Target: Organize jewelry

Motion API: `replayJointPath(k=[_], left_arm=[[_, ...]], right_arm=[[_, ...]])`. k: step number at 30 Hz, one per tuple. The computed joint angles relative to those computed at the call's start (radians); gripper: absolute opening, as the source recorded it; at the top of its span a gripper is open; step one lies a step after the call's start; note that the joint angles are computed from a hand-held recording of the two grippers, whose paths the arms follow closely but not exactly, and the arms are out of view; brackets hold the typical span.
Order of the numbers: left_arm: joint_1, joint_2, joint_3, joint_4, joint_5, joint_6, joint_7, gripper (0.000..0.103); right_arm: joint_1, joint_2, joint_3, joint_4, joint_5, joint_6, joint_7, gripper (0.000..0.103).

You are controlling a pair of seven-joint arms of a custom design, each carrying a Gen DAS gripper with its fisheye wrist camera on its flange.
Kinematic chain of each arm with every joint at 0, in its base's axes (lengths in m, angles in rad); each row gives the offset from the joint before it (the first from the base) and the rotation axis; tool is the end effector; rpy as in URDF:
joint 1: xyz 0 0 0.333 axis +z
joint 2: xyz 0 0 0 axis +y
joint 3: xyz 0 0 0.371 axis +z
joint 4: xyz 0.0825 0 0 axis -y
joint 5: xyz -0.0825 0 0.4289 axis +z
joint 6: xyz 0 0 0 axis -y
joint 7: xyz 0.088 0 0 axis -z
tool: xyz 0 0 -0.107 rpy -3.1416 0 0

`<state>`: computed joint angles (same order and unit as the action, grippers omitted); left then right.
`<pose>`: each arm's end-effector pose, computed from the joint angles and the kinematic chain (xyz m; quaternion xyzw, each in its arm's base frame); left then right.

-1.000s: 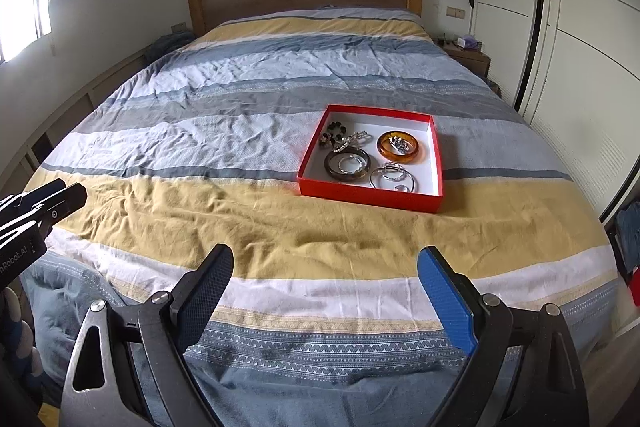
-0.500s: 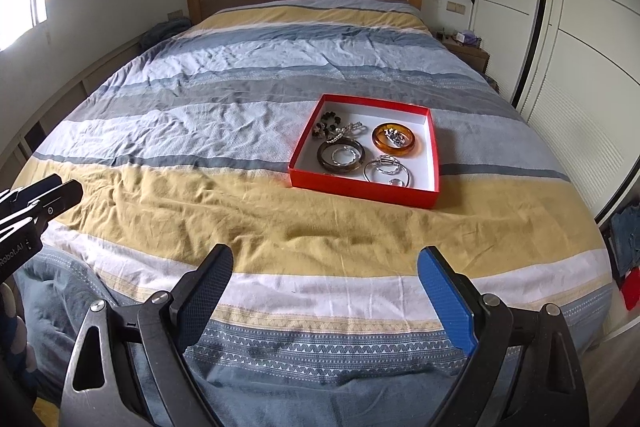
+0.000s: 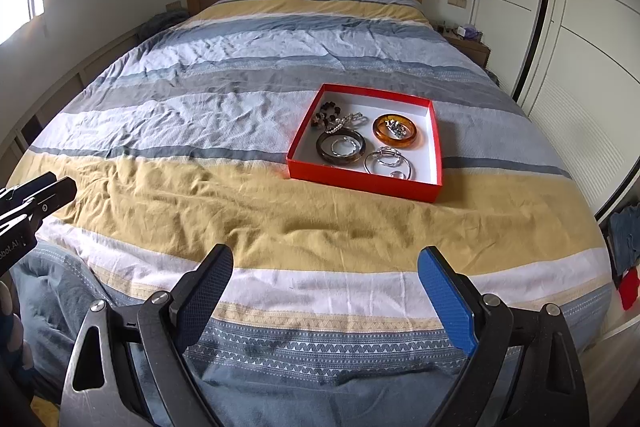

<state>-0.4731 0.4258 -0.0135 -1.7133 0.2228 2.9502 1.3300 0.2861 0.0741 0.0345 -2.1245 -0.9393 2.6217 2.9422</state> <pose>0.6760 -0.3722 0.4643 -0.4906 0.7757 -0.3333 0.2155 0.5863 0.2141 0.4427 -0.5494 0.7564 -0.2893 0.2056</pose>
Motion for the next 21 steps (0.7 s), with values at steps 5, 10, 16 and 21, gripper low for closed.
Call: replayJointPath(k=[5,10,16,21], left_arm=[[0.001,0.001,-0.001,0.001,-0.002,-0.001,0.004,0.043],[-0.001,0.001,0.003,-0.001,-0.001,-0.001,0.004,0.043],[-0.003,0.001,0.004,-0.001,0.002,-0.001,0.000,0.043],[-0.002,0.001,0.001,0.000,0.001,-0.002,-0.001,0.043]], right_arm=[[0.001,0.001,0.000,0.001,0.000,-0.001,0.002,0.093],[0.001,0.001,0.000,0.000,0.002,-0.001,0.000,0.093],[0.000,0.003,-0.002,-0.007,0.000,0.002,0.006,0.093],[0.000,0.005,-0.002,-0.007,0.005,0.003,0.003,0.093]])
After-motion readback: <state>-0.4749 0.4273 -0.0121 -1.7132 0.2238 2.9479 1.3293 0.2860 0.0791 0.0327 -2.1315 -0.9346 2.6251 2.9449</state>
